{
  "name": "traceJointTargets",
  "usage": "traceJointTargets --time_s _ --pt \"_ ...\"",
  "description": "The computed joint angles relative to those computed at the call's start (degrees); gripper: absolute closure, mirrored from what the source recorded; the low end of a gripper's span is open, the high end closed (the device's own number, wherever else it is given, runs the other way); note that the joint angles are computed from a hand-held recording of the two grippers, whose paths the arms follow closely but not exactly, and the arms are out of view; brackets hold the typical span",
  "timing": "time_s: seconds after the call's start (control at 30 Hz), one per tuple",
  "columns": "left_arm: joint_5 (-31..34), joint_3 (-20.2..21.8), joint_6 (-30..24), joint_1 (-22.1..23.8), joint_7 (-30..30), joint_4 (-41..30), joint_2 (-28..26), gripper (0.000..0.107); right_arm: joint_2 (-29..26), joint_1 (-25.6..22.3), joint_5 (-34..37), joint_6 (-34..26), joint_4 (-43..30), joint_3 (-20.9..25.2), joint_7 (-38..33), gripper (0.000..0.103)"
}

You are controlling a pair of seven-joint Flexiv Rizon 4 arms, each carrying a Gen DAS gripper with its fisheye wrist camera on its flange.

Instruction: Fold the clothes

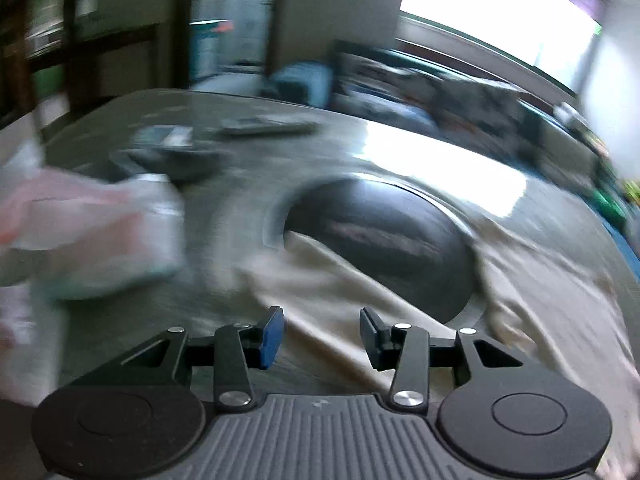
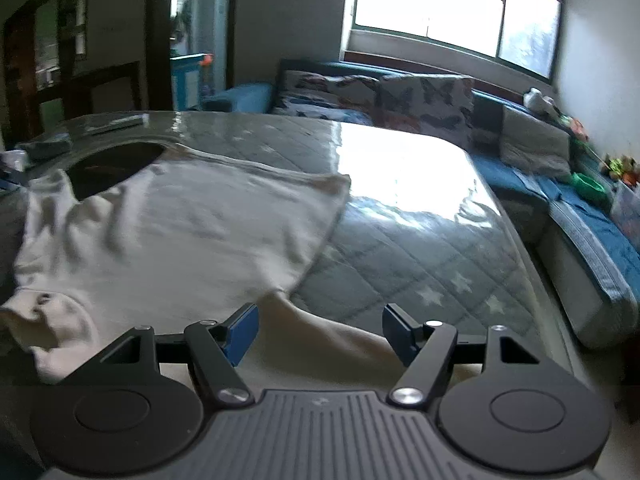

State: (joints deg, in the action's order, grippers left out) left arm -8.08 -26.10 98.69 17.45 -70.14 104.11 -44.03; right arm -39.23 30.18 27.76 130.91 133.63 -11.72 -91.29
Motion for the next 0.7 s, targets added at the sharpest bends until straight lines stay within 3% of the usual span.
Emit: traceJointTargets --time_s 0.13,0.2,0.33,0.43,0.57,0.7 --pt "4.79 -5.53 0.52 1.96 5.02 1.79 -1.64 0.061 1.18 -0.46 -2.77 0.97 0.46 2.06 -1.04 0.033" --pt "6.11 -5.85 0.14 1.52 6.89 2.70 -1.77 0.061 1.51 -1.65 -5.06 1.79 0.57 3.93 -1.27 0.033" --pt "5.56 -3.18 -0.37 -0.56 8.05 3.22 -2.06 0.062 1.45 -3.12 -9.62 2.27 0.20 6.61 -2.45 0.033" --pt "6.50 1.40 3.38 -3.47 8.42 5.15 -0.47 0.062 1.28 -3.64 -12.79 1.43 -0.35 7.91 -3.45 0.033" --pt "6.39 3.12 3.38 -2.90 7.44 7.38 1.43 0.059 1.02 -4.60 -16.70 0.39 -0.66 9.36 -4.53 0.033" --pt "5.02 6.74 2.12 -5.34 6.37 7.61 3.59 0.061 1.09 -4.71 -18.62 -0.38 -0.48 9.84 -5.51 0.033"
